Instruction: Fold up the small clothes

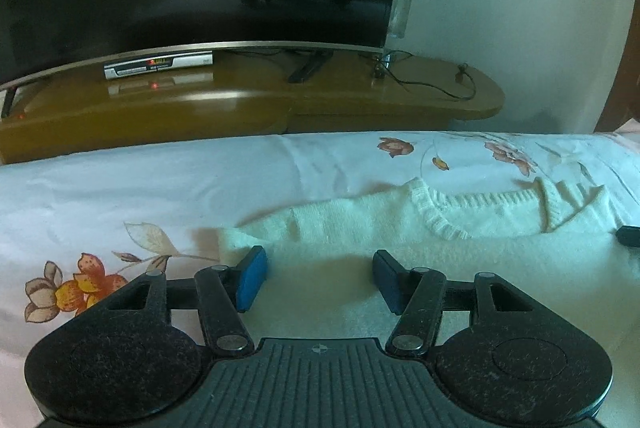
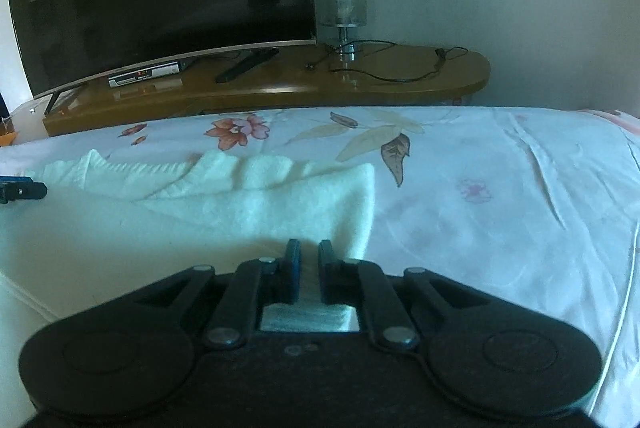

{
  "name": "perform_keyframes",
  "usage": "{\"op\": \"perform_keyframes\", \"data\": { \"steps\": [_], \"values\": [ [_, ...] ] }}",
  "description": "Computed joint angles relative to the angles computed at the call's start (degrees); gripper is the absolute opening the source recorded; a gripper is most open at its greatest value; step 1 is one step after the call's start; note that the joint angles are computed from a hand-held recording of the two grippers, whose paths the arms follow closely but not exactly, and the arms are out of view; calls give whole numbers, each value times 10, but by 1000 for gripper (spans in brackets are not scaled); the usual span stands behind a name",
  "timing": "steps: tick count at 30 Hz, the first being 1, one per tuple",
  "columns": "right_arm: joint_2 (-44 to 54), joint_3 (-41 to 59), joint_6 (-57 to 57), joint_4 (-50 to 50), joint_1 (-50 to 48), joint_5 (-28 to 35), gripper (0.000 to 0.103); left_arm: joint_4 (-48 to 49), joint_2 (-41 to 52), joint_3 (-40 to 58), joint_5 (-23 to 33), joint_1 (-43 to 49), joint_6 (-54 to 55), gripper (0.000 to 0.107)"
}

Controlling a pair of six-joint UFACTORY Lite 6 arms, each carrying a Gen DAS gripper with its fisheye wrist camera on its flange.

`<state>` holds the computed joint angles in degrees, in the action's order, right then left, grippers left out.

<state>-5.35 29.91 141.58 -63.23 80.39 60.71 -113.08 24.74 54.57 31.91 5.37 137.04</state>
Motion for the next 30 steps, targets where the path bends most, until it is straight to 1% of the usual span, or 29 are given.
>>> {"op": "perform_keyframes", "data": {
  "steps": [3, 5, 6, 7, 8, 9, 10, 12, 13, 14, 15, 16, 17, 19, 22, 23, 24, 26, 27, 30],
  "values": [
    [1, -7, 2, -8, -3, 1, 8, -55, -33, -42, -4, -2, 77, 59],
    [0, -11, 0, -13, 0, 5, 8, -124, -81, -95, -2, 7, 168, 59],
    [-5, -6, -13, 0, 3, 13, 9, -140, -99, -112, 1, 11, 187, 59],
    [-9, 8, -27, 22, 18, 36, 18, -132, -122, -132, 8, 18, 184, 59],
    [-7, 22, -30, 29, 46, 69, 19, -114, -142, -148, 9, 20, 172, 59],
    [-8, 28, -32, 29, 66, 87, 18, -100, -157, -160, 7, 18, 165, 59],
    [-8, 37, -37, 35, 73, 86, 19, -97, -168, -172, 2, 11, 169, 59],
    [-2, 44, -45, 34, 81, 70, 16, -127, -186, -200, -13, -7, 208, 59],
    [8, 49, -52, 34, 89, 67, 18, -150, -193, -215, -14, -12, 238, 59],
    [15, 52, -69, 39, 93, 53, 13, -169, -198, -226, -13, -11, 258, 60],
    [29, 58, -91, 51, 91, 40, 13, -171, -199, -232, -5, -2, 255, 65],
    [48, 60, -104, 64, 100, 46, 13, -171, -202, -238, -4, 6, 250, 71],
    [57, 54, -99, 67, 120, 60, 13, -174, -204, -242, -1, 12, 254, 73],
    [44, 41, -85, 83, 141, 77, 13, -157, -208, -246, 0, 25, 233, 74],
    [19, 38, -57, 101, 163, 106, 21, -178, -220, -260, -4, 23, 244, 74],
    [19, 41, -42, 103, 177, 121, 33, -194, -224, -265, -7, 18, 254, 74],
    [19, 39, -24, 101, 188, 128, 38, -205, -226, -267, -10, 15, 260, 74],
    [22, 36, -15, 104, 197, 121, 35, -227, -229, -270, -15, 7, 266, 74],
    [34, 38, -12, 108, 198, 118, 35, -237, -231, -275, -15, 5, 275, 74],
    [31, 13, 16, 106, 204, 96, 37, -248, -233, -279, -15, 2, 282, 75]
  ]
}}
